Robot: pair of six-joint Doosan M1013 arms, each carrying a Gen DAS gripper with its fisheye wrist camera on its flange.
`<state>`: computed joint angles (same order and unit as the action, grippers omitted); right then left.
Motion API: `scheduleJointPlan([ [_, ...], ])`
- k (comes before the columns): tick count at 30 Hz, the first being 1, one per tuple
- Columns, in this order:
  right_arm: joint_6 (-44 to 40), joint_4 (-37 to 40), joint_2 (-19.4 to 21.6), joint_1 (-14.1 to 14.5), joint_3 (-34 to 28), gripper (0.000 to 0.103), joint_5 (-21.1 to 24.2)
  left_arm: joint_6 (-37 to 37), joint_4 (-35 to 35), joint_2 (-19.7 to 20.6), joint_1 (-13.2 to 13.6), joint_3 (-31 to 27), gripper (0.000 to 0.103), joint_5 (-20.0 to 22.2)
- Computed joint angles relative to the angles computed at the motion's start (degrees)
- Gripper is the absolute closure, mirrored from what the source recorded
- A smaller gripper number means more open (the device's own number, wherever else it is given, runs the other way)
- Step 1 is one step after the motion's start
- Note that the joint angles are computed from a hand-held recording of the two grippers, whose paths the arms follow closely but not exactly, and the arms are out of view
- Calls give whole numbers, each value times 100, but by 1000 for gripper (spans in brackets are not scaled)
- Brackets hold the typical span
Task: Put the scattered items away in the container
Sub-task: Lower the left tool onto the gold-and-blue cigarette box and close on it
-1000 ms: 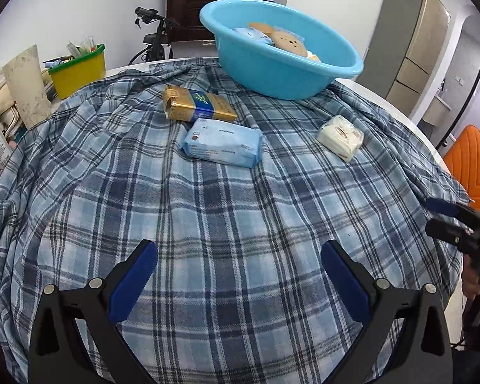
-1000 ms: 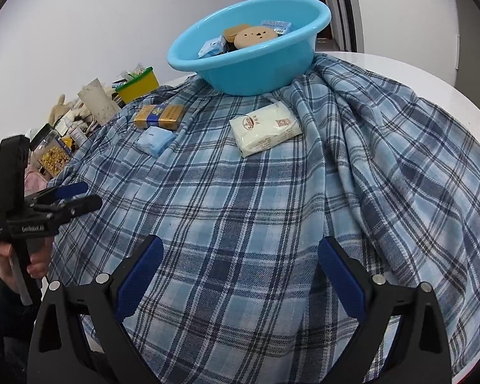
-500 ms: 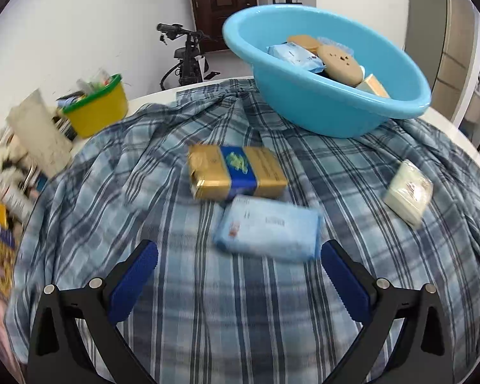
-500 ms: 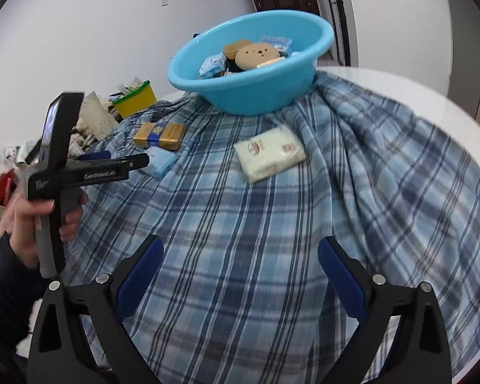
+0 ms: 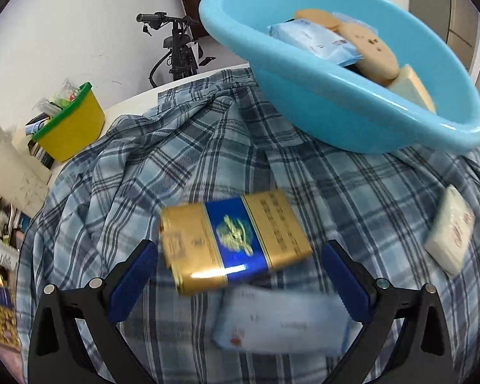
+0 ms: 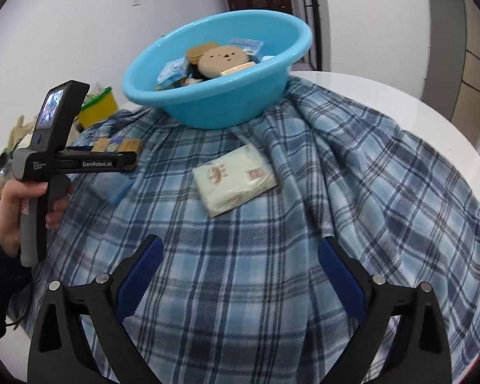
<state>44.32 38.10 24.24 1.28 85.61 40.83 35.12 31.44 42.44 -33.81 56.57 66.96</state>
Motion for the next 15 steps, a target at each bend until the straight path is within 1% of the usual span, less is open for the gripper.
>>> scheduleJointPlan([
  [3, 114, -99, 53, 31, -79, 6, 9, 8, -12, 54, 42, -55, 0, -6],
  [8, 174, -109, 123, 49, -145, 6, 159, 159, -94, 162, 88, -164, 0, 91],
  [12, 239, -141, 145, 39, -167, 6, 217, 163, -150, 157, 111, -125, 0, 50],
  [15, 274, -187, 140, 34, -167, 6, 202, 122, -39, 147, 87, -101, 1, 63],
])
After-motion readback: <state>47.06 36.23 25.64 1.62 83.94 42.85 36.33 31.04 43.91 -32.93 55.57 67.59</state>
